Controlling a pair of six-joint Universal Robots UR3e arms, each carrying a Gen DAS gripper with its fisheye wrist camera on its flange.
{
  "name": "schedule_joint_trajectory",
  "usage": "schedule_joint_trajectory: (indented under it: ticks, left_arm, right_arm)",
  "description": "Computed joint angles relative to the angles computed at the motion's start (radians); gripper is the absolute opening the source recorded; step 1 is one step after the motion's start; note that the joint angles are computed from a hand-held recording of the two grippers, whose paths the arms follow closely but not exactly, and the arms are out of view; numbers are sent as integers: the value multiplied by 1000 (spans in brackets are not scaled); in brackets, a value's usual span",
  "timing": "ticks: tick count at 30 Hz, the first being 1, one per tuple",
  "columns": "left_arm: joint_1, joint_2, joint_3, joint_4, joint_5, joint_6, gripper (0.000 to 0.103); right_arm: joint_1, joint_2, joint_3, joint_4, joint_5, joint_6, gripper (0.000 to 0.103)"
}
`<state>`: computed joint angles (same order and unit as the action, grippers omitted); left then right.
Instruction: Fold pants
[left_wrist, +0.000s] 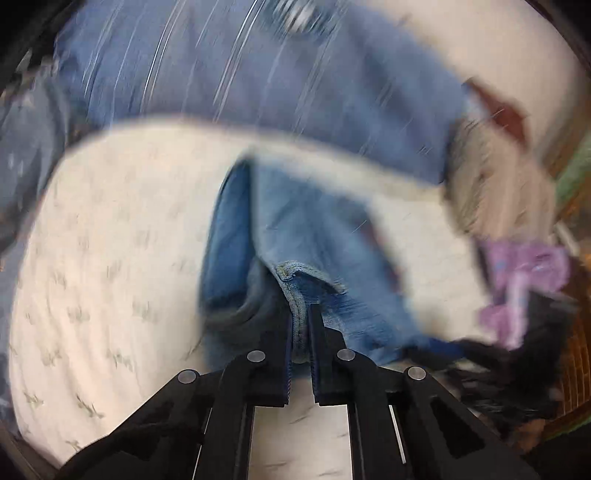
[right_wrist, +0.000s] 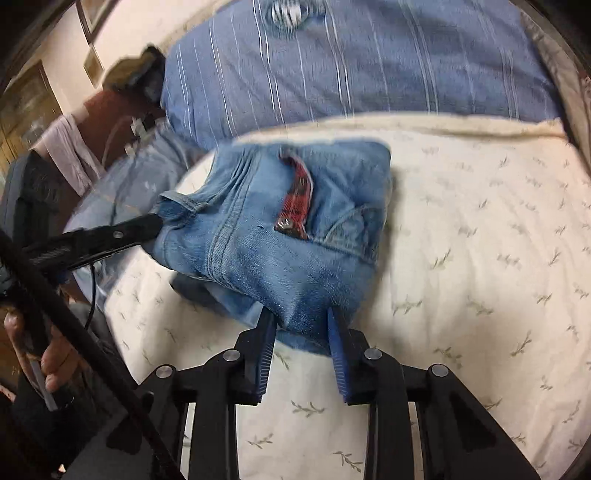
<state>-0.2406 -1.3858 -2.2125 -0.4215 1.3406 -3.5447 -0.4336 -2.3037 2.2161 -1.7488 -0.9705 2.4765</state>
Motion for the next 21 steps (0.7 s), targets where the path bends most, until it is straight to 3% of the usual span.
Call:
schedule_joint_trajectory:
  ticks: [3, 6, 7, 8, 10, 11, 12, 14, 16, 19, 21]
  left_arm:
    - [3, -46, -4, 0, -8, -33, 9]
    - [12, 18, 15, -68, -19, -20, 11]
    - [38, 63, 2, -92, -50, -20, 11]
    - [84, 131, -28, -117, -110, -2, 13]
    - [141, 235, -31, -192, -181, 42, 26]
    - [144, 253, -20, -203, -168, 47, 38]
    - [134, 246, 17, -214, -132, 45, 52]
    - [118, 184, 116, -257, -83, 58, 65]
    - [84, 60, 255, -300, -8, 53, 65]
    - [61, -163, 458, -350, 61, 63, 65]
    - [51, -246, 488, -321, 69, 60, 65]
  right_arm:
    - [37, 15, 12, -49, -25, 15, 30]
    - [-28, -14, -27, 80, 25, -86, 37]
    - [-83, -19, -60, 190, 67, -148, 43]
    - [-152, -18, -107, 332, 121, -233, 57]
    - [-237, -23, -162, 498, 188, -318, 75]
    - [-261, -1, -200, 539, 214, -313, 77]
    - [-248, 39, -225, 519, 222, -273, 77]
    - [-154, 191, -280, 336, 210, -78, 78]
    - [-62, 370, -350, 153, 194, 113, 79]
    - [33, 565, -416, -29, 175, 266, 79]
    - [53, 651, -395, -147, 167, 326, 79]
